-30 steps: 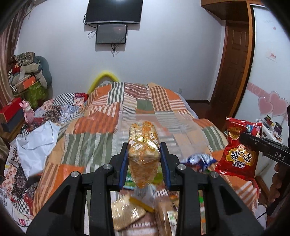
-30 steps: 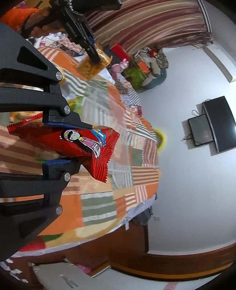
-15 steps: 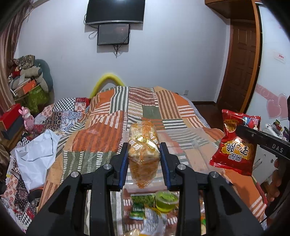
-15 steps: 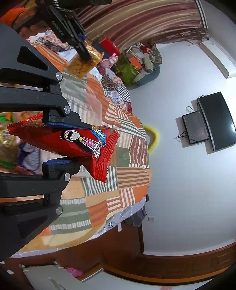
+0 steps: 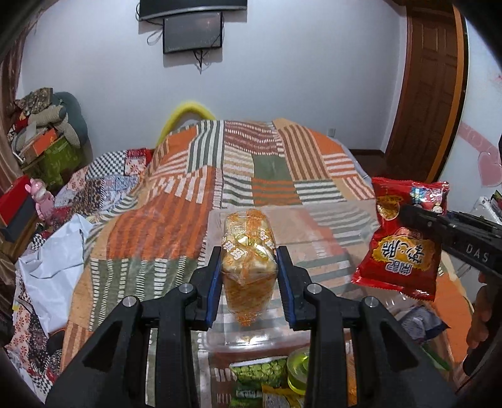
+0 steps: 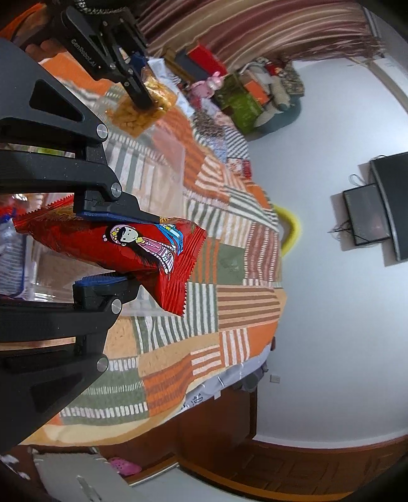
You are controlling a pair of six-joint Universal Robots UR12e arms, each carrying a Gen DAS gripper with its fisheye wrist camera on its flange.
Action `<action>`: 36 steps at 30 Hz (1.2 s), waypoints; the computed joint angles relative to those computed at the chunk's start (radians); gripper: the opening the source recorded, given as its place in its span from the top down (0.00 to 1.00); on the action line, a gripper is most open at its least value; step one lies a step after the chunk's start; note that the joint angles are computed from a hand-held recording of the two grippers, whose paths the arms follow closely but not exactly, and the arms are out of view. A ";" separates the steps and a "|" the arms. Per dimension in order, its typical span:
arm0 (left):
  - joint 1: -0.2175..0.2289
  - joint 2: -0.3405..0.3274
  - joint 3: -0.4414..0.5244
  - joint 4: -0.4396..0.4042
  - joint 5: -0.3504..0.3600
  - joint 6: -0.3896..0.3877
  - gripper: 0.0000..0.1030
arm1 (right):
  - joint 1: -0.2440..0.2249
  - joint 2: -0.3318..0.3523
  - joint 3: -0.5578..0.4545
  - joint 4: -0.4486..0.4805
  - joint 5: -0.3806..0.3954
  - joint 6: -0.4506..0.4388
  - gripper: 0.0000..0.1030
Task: Organize snacks
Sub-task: 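Lift and carry both bags over the clear plastic box with both grippers, then open both grippers to drop the bags into the box, then withdraw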
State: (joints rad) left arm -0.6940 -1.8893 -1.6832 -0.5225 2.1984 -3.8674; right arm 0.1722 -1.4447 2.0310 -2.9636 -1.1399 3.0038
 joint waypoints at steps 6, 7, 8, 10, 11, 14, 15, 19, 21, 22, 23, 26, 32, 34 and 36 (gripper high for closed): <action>0.023 -0.010 0.001 -0.014 -0.079 -0.003 0.68 | 0.006 0.018 -0.029 0.115 0.023 -0.060 0.77; 0.025 -0.010 -0.001 -0.015 -0.088 -0.002 0.68 | 0.006 0.019 -0.032 0.132 0.026 -0.071 0.77; 0.026 -0.012 -0.002 -0.018 -0.092 -0.002 0.68 | 0.007 0.019 -0.034 0.142 0.021 -0.078 0.77; 0.026 -0.014 0.000 -0.029 -0.093 -0.001 0.68 | 0.007 0.020 -0.039 0.163 0.022 -0.094 0.77; 0.026 -0.015 0.001 -0.034 -0.096 0.000 0.68 | 0.005 0.018 -0.041 0.176 0.025 -0.101 0.76; 0.029 -0.013 -0.002 -0.041 -0.111 -0.016 0.68 | 0.008 0.020 -0.050 0.207 0.018 -0.117 0.74; 0.029 -0.010 -0.005 -0.036 -0.116 -0.019 0.67 | 0.008 0.017 -0.048 0.211 0.014 -0.127 0.73; 0.019 0.003 -0.017 -0.020 -0.091 -0.028 0.51 | 0.015 0.008 -0.033 0.161 -0.008 -0.132 0.49; 0.012 0.010 -0.020 -0.016 -0.071 -0.026 0.48 | 0.014 -0.001 -0.022 0.131 -0.013 -0.133 0.42; 0.008 0.016 -0.024 -0.015 -0.065 -0.025 0.47 | 0.009 -0.010 -0.014 0.125 -0.008 -0.137 0.42; 0.005 0.022 -0.027 -0.014 -0.062 -0.024 0.46 | 0.006 -0.015 -0.011 0.126 -0.001 -0.140 0.41; -0.010 0.042 -0.041 -0.014 -0.039 -0.029 0.38 | -0.008 -0.038 0.005 0.129 0.031 -0.137 0.39; -0.042 0.076 -0.066 -0.041 -0.004 -0.030 0.32 | -0.035 -0.090 0.059 0.100 0.063 -0.144 0.35; -0.054 0.089 -0.077 -0.057 0.003 -0.038 0.31 | -0.048 -0.109 0.078 0.102 0.078 -0.147 0.34; -0.064 0.099 -0.088 -0.065 0.003 -0.045 0.29 | -0.057 -0.123 0.092 0.106 0.087 -0.152 0.34</action>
